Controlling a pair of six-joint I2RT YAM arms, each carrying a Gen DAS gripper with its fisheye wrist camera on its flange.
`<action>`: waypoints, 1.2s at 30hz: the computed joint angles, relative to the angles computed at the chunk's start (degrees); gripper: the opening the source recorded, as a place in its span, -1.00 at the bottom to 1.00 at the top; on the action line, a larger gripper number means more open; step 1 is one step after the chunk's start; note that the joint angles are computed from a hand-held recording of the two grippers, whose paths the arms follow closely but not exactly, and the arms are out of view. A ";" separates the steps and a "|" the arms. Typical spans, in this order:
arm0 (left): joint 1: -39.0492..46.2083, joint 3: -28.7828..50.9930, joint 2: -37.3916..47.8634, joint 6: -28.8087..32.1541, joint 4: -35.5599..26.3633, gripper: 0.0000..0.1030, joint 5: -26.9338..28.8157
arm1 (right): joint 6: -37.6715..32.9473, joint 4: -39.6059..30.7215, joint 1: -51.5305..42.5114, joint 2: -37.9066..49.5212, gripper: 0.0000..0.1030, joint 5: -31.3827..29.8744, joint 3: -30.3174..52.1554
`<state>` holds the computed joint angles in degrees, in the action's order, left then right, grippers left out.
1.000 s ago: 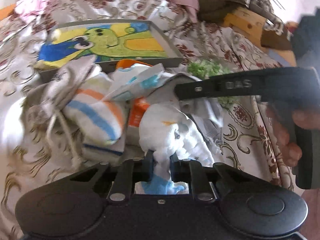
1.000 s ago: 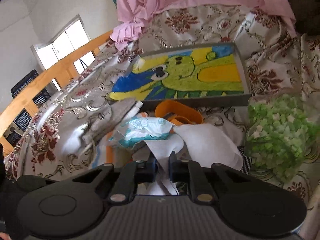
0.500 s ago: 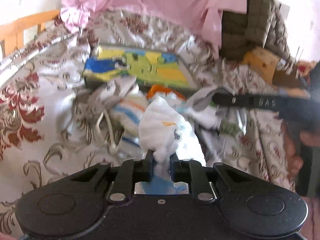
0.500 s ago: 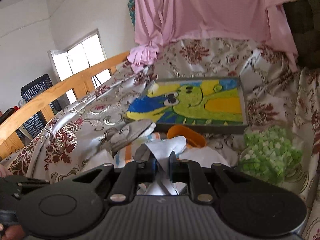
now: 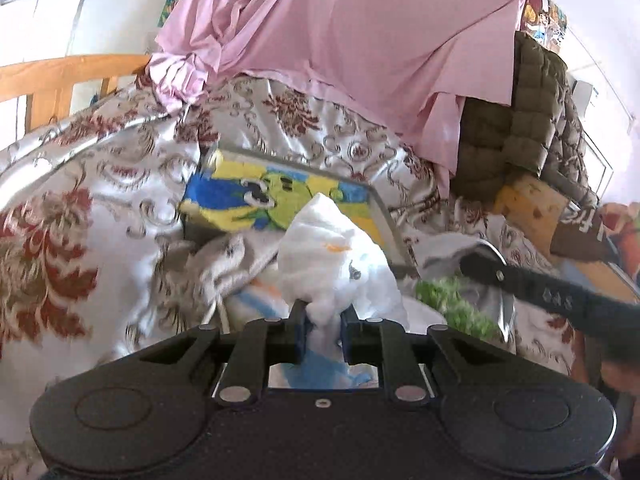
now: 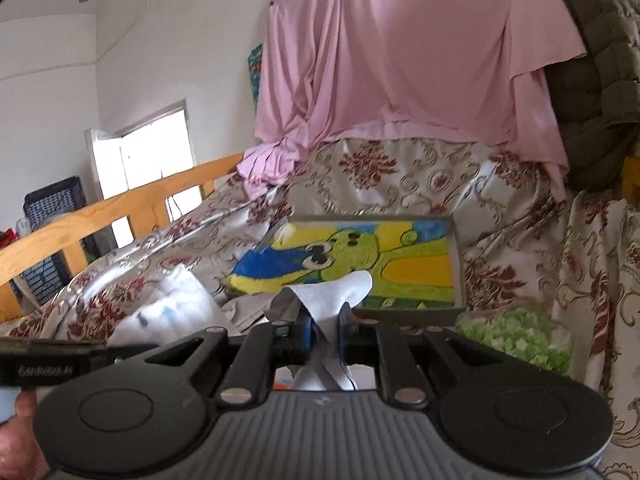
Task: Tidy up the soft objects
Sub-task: 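Lift and carry the held socks and cloth with both tools over the dinosaur tray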
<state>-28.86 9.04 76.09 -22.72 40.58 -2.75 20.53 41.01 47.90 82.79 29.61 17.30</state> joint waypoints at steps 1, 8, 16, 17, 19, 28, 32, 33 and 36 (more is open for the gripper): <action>0.34 1.10 0.54 0.19 -0.10 -0.65 0.04 | -0.11 1.24 -0.07 0.37 -0.73 0.45 -0.15; 5.37 13.76 9.37 4.03 -0.10 -0.65 2.18 | -2.02 6.15 -5.64 6.02 -0.73 -3.68 4.72; 15.48 29.33 26.53 3.36 3.02 -0.64 9.26 | -2.78 6.71 -12.16 20.13 -0.73 -11.16 20.63; 16.97 31.13 28.77 3.82 4.24 -0.63 10.28 | -2.37 5.56 -12.82 22.02 -0.73 -12.13 23.46; 19.38 35.56 32.50 5.51 3.63 -0.62 11.84 | -2.10 2.73 -13.67 26.02 -0.73 -12.72 29.55; 24.25 53.02 47.07 7.43 -6.32 -0.59 16.24 | 1.81 -17.24 -14.81 43.76 -0.72 -14.04 57.60; 24.74 57.00 51.39 7.71 -8.32 -0.59 15.48 | 2.08 -26.24 -14.74 50.94 -0.72 -13.95 69.66; 24.84 57.85 52.06 7.78 -8.83 -0.59 15.54 | 1.55 -27.90 -14.58 52.26 -0.72 -13.71 71.91; 24.64 60.20 53.18 10.85 -11.32 -0.57 15.53 | 0.62 -33.38 -14.28 55.90 -0.72 -12.62 78.65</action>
<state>-4.22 69.23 129.27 -11.88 29.26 12.78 21.15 7.63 33.61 138.70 16.99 95.96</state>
